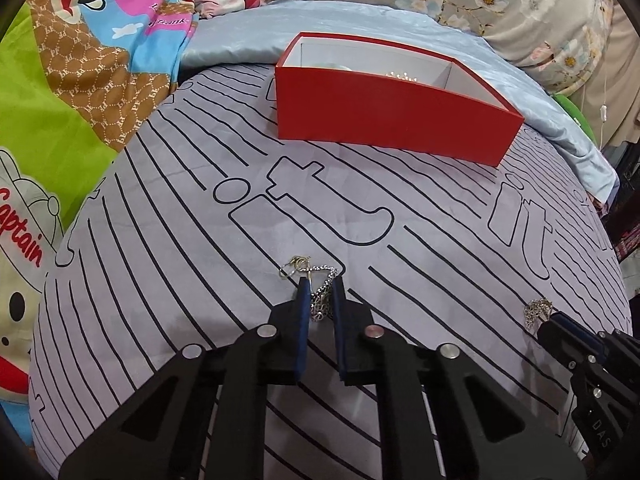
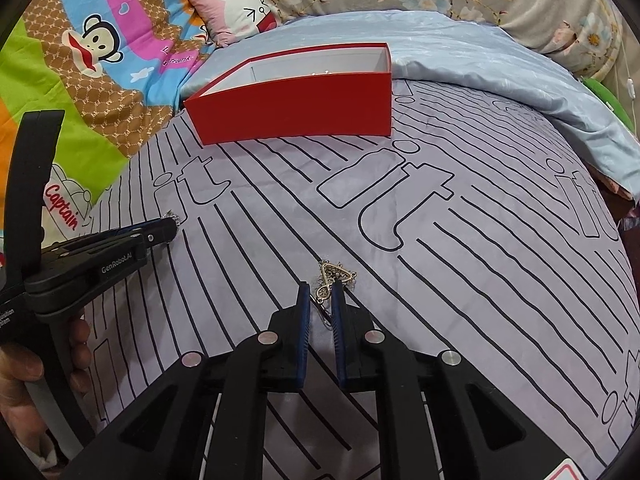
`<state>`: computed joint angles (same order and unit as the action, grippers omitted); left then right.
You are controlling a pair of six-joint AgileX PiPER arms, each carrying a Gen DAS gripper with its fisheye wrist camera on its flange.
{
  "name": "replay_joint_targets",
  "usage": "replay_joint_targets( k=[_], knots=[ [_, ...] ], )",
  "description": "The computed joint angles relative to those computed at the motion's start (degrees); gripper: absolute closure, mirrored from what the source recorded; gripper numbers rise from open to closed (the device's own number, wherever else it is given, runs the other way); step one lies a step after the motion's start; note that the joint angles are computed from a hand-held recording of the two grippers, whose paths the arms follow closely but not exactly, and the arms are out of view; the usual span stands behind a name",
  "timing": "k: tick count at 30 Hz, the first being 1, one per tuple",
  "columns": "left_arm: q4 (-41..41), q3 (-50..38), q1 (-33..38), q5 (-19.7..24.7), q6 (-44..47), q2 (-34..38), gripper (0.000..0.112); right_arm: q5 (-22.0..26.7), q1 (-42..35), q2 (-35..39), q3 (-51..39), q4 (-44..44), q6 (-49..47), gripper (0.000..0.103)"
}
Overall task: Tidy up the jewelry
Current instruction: 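Grasp a silver pendant with the left gripper while the right gripper grasps another silver pendant, then carry both silver pendants into the red box and open both grippers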
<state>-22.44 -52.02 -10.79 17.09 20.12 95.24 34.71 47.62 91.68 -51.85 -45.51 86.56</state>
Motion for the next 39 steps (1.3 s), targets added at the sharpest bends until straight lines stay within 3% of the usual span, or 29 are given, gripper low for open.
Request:
replay_joint_targets(
  k=[11, 26, 32, 39],
  knots=[
    [-9.8, 0.6, 2.4, 3.1, 10.3, -3.1, 0.104, -0.1, -0.1, -1.4, 0.1, 0.1, -0.3, 0.094],
    [-10.6, -6.0, 4.0, 10.5, 10.4, -11.9, 0.104, 5.9, -0.7, -7.5, -6.5, -1.2, -7.4, 0.094],
    [-8.9, -12.3, 2.8, 11.3, 7.7, -10.8, 0.104, 5.6, -4.6, -7.0, -12.6, -0.2, -14.6, 0.094],
    [-3.2, -23.8, 0.3, 10.7, 0.7, -3.7, 0.104, 2.3, -12.1, -2.4, -22.0, 5.0, -25.9, 0.094]
  ],
)
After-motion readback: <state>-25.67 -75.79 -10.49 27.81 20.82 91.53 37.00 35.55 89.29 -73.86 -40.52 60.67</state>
